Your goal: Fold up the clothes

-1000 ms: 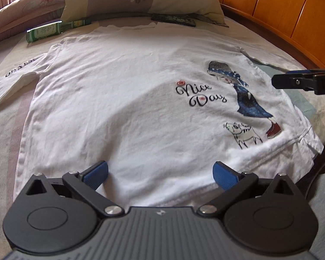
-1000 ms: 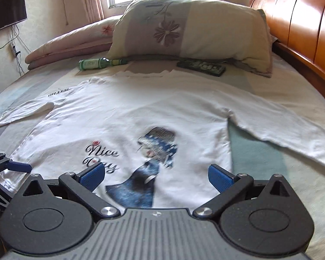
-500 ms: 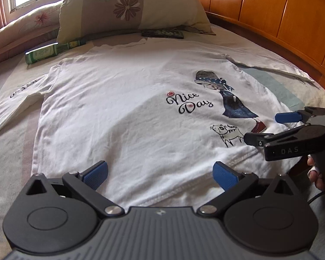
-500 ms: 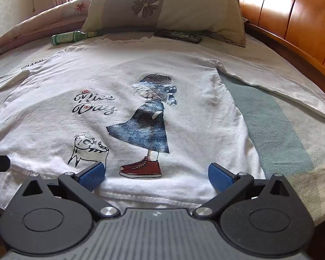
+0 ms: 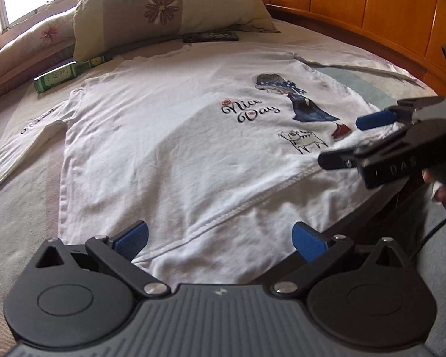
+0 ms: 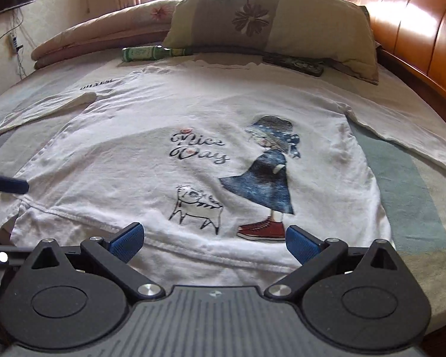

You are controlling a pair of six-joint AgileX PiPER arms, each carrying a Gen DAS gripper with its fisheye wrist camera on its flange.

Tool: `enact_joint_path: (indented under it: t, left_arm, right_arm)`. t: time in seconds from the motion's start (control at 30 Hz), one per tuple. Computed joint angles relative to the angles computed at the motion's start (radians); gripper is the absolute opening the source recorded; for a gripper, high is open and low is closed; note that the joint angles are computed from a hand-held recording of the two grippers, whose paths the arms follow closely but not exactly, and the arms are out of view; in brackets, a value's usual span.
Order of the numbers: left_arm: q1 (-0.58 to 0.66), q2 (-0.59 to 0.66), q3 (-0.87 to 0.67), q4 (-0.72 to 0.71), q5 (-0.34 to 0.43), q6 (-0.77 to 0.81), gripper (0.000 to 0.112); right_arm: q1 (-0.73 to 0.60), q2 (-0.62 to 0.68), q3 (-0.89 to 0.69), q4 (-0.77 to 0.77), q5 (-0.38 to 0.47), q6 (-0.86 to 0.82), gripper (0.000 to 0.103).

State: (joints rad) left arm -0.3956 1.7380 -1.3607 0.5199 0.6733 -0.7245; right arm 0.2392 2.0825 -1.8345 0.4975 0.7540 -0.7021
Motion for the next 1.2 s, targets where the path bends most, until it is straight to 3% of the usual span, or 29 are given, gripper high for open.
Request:
enact_joint_path:
  t: [0.17,0.33,0.4,0.53,0.73,0.87,0.93,0.97,1.07,1.13,1.2]
  left_arm:
    - [-0.004,-0.040,0.065,0.023,-0.049,0.019,0.102]
    - [-0.015,-0.018,0.062,-0.021,-0.070,0.108,0.102]
    - [-0.035,0.001,0.044,-0.005,-0.072,0.129,0.102]
    - [-0.074,0.061,-0.017,0.054,-0.062,0.176,0.102]
    - [-0.082,0.141,-0.105,0.235,-0.008,0.101,0.102]
    - [-0.035,0.131,-0.122,0.193,-0.036,0.142,0.102]
    - [-0.011,0.133,-0.135,0.176,-0.040,0.157,0.102]
    - [0.002,0.131,-0.140,0.160,-0.045,0.166,0.102]
    - [0.037,0.133,-0.160,0.103,-0.054,0.194,0.102]
    - [0.048,0.136,-0.171,0.088,-0.047,0.198,0.102]
    - [0.053,0.134,-0.173,0.077,-0.045,0.201,0.102]
  right_arm:
    - [0.017,-0.099,0.136,0.004,0.012,-0.255,0.103]
    - [0.076,-0.166,0.303,-0.167,-0.179,-0.323,0.103]
    - [0.089,-0.161,0.302,-0.222,-0.207,-0.285,0.103]
    - [0.056,-0.184,0.285,-0.059,-0.214,-0.363,0.103]
    - [0.024,-0.157,0.206,-0.051,-0.209,-0.272,0.103]
    - [-0.036,-0.197,0.247,0.161,-0.124,-0.515,0.099]
    - [-0.073,-0.201,0.236,0.254,0.002,-0.642,0.084]
    - [-0.083,-0.195,0.222,0.269,0.064,-0.678,0.080]
    - [-0.077,-0.167,0.182,0.255,0.199,-0.738,0.055]
    - [-0.037,-0.158,0.194,0.217,0.166,-0.758,0.044]
    - [0.002,-0.146,0.202,0.192,0.130,-0.777,0.040]
